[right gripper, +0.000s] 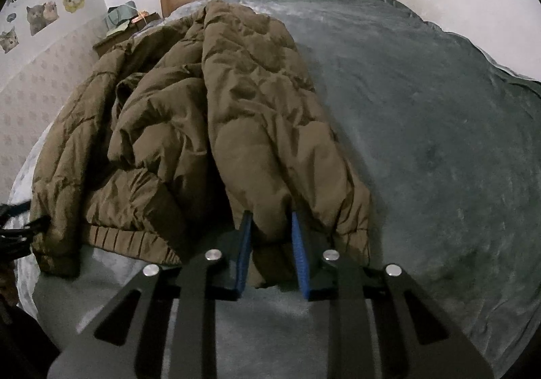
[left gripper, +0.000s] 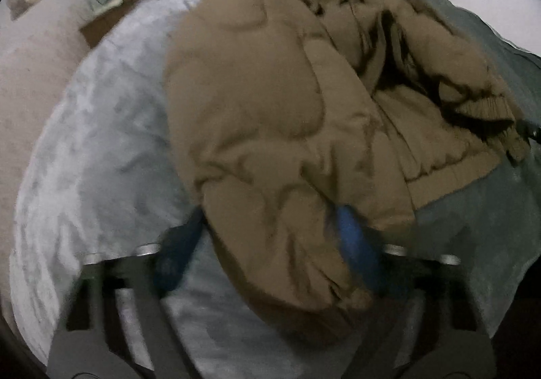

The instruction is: Fold large clothes

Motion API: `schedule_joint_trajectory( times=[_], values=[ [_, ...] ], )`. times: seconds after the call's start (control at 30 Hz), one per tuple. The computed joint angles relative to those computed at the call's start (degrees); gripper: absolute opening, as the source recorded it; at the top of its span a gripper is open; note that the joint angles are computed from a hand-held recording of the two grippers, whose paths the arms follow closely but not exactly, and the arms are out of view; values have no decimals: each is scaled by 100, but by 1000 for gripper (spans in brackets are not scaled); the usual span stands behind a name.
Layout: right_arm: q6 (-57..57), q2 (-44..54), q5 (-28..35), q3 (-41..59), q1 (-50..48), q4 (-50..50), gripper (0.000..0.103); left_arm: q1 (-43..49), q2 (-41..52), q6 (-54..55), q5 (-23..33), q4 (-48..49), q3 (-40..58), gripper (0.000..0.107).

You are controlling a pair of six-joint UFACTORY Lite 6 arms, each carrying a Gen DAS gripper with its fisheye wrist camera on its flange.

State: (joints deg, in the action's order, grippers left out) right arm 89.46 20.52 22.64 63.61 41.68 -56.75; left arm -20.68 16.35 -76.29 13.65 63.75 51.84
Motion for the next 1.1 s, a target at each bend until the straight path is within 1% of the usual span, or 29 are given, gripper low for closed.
schedule_joint_trajectory(
  times=[0.03,0.07,0.1,0.13,0.23,0.27,0.3,0.33,0.4,0.43,0.47,0.5,0.53,0.6,0.67,0.7,0.73,0.77,0.8,0.83,0.87,0.9,0.93,0.97,1.0,1.03,1.07,1.1],
  values=[
    [12,-8,-17,-8,-10,-5,23,50,5,236,-74,-209,1,46],
    [82,-57,-71,-75,-15,-57,23,115,-38,233,-203,-203,-50,41],
    [135,-90,-138,-114,-44,-103,23,161,-82,-9,-281,20,-101,30],
    [258,-153,-175,-185,-55,-212,20,219,-188,-423,-322,398,-196,22],
    [947,-499,-517,-556,-240,-768,13,583,-555,-1632,-471,1465,-501,13],
    [1306,-688,-602,-723,-366,-1059,13,758,-709,-1751,-506,1541,-588,12],
    [1519,-800,-602,-806,-437,-1263,11,960,-877,-1631,-475,1421,-653,10],
    [1663,-983,-513,-920,-529,-1439,10,1108,-1009,-1271,-374,1097,-678,9],
    [1589,-1410,-193,-1124,-812,-1609,10,1608,-1356,-72,-220,148,-650,8],
    [1404,-1641,-102,-1218,-1044,-1575,9,2075,-1510,527,-271,-285,-586,8],
    [1032,-1942,-116,-1326,-1484,-1407,9,2594,-1586,1127,-408,-770,-481,8],
    [701,-2098,-160,-1360,-1790,-1213,7,3106,-1626,1727,-513,-1236,-361,8],
    [285,-2244,-181,-1366,-2170,-980,0,3471,-1616,2326,-602,-1701,-252,8],
    [-457,-2482,-52,-1294,-3056,-697,0,4335,-1387,3526,-716,-2593,187,8],
    [-1229,-2543,-85,-1157,-3807,-252,0,4826,-1076,4725,-629,-3609,653,8],
    [-1617,-2459,-82,-1021,-4069,-24,0,5103,-780,5324,-545,-4163,1032,8],
    [-1969,-2353,-63,-890,-4314,171,3,5300,-491,5924,-450,-4691,1393,11],
    [-2085,-2299,-19,-817,-4474,204,3,5481,-157,6506,-297,-5179,1788,13],
    [-2249,-2275,-44,-764,-4556,331,4,5583,188,6848,-110,-5488,2170,19],
    [-2638,-2294,-164,-745,-4611,686,14,5673,657,6950,184,-5610,2651,29],
    [-2786,-2398,-273,-825,-4565,850,31,5699,915,6812,339,-5492,2893,37],
    [-2694,-2558,-383,-950,-4437,830,76,5755,959,6435,273,-5135,2895,51],
    [-2363,-2749,-523,-1126,-4257,577,91,5673,844,5835,66,-4587,2658,59],
    [-1792,-2939,-588,-1301,-3955,103,91,5651,584,5235,-194,-4036,2317,65],
    [-1460,-3010,-510,-1358,-3647,-141,91,5620,335,4636,-337,-3490,2035,82],
    [-1158,-3068,-446,-1405,-3264,-331,91,5603,-91,4036,-438,-2917,1638,86],
    [-773,-3024,-369,-1322,-2705,-511,91,5483,-488,3436,-534,-2336,1307,86],
    [-487,-2994,-326,-1287,-2309,-689,91,5223,-999,2837,-620,-1775,877,89]
  ],
)
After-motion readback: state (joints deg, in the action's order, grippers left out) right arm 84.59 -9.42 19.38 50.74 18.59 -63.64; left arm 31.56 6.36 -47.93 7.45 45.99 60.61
